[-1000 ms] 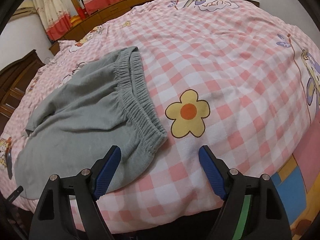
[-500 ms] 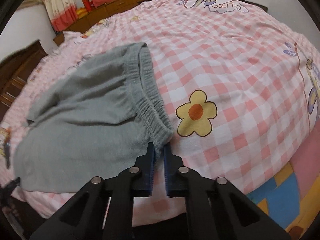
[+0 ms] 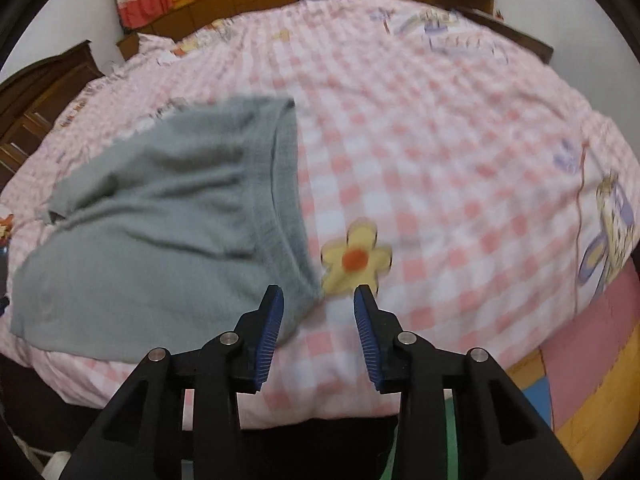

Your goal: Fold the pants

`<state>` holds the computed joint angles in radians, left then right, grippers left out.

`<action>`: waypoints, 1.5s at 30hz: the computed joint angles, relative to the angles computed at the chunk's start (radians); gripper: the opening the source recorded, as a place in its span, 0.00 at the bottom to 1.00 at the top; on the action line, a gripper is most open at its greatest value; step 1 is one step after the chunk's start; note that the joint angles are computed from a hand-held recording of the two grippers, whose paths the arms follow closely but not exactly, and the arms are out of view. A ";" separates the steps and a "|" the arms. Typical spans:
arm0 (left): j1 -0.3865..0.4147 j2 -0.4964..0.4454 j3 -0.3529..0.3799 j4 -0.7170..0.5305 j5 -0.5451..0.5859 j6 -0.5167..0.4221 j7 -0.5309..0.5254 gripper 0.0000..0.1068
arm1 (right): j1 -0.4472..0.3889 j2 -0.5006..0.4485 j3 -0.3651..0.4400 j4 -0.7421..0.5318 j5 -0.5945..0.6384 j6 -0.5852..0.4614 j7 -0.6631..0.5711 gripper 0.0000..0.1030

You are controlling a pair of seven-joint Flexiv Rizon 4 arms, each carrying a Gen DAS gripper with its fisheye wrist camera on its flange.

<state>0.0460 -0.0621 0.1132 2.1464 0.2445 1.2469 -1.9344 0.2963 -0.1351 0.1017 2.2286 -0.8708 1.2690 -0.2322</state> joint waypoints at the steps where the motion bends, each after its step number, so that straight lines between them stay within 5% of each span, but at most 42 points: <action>1: -0.003 -0.012 -0.008 -0.021 0.004 0.000 0.002 0.67 | -0.002 -0.006 -0.002 -0.017 0.001 0.004 -0.019 0.44; 14: -0.078 -0.271 -0.094 -0.343 -0.271 -0.074 0.279 0.68 | 0.035 -0.206 -0.010 -0.291 0.266 -0.018 -0.355 0.45; 27: -0.117 -0.563 -0.108 -0.788 -0.302 -0.301 0.438 0.68 | 0.028 -0.379 0.010 -0.558 0.543 -0.137 -0.604 0.45; 34: -0.134 -0.775 -0.138 -1.141 -0.354 -0.535 0.574 0.68 | 0.019 -0.471 0.016 -0.723 0.615 -0.226 -0.714 0.45; 41: -0.203 -0.933 -0.032 -1.398 -0.202 -0.598 0.626 0.68 | 0.032 -0.548 -0.005 -0.842 0.614 -0.294 -0.784 0.45; 45: -0.183 -0.954 -0.064 -1.401 -0.197 -0.585 0.705 0.72 | 0.036 -0.578 -0.008 -0.884 0.629 -0.329 -0.806 0.45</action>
<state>-0.1365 -1.0163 0.0495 0.7453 0.0475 0.6618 -1.2289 0.3319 -0.7129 0.0937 1.3446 -0.2420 0.9399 -1.0386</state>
